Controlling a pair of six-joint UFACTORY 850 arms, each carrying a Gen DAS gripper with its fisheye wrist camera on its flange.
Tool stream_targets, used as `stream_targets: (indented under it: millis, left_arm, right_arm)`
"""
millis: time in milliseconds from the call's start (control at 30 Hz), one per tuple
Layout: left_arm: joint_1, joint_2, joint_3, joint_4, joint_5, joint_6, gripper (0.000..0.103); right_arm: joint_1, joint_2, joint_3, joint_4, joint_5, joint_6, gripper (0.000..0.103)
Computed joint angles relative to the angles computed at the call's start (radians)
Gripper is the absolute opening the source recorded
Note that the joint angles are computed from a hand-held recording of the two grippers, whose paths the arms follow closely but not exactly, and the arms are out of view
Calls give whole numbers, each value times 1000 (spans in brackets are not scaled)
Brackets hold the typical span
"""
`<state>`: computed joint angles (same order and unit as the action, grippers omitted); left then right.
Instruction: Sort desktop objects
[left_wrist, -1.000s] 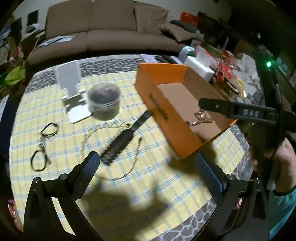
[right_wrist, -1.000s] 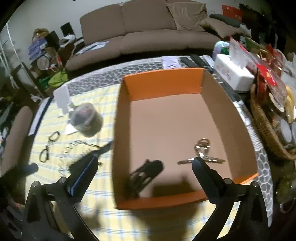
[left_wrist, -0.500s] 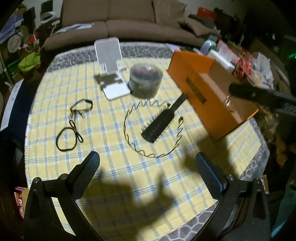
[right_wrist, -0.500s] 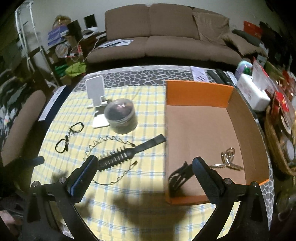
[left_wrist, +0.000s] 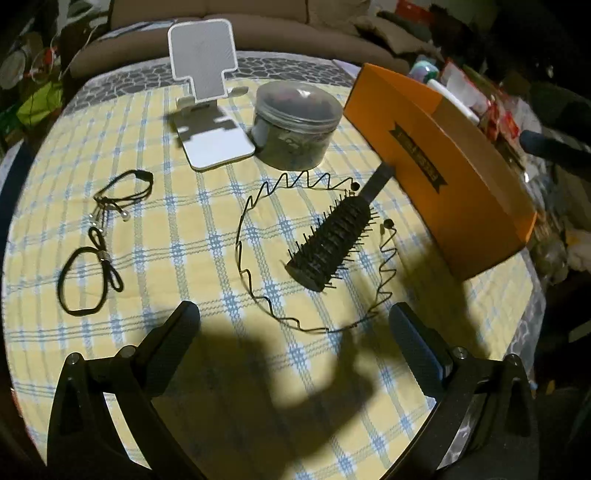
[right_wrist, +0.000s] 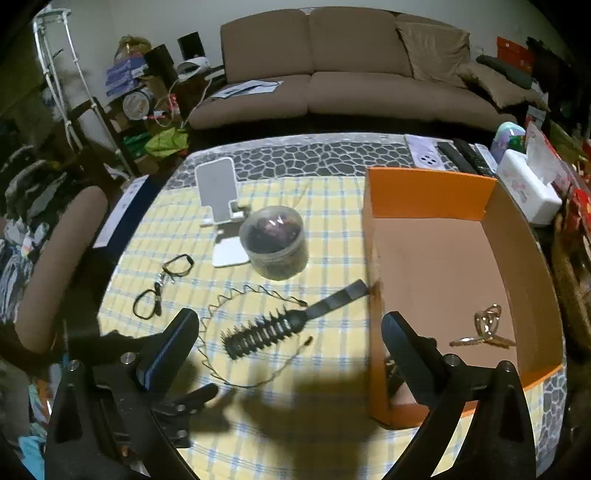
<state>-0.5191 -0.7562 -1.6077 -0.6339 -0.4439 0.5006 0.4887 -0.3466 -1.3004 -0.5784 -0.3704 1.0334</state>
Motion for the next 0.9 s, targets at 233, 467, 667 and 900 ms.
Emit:
stream_targets:
  millis: [233, 467, 667, 900]
  left_arm:
    - [14, -33, -13, -92, -6, 1, 70]
    - [27, -21, 18, -174, 19, 71, 27]
    - [38, 15, 63, -247, 55, 137, 13]
    - [61, 65, 110, -420, 70, 282, 12]
  right_arm:
    - [3, -26, -27, 70, 19, -76, 100]
    - [10, -61, -51, 144, -10, -164, 92]
    - [3, -65, -47, 215, 4, -226, 81]
    - [-4, -66, -43, 274, 9, -269, 71]
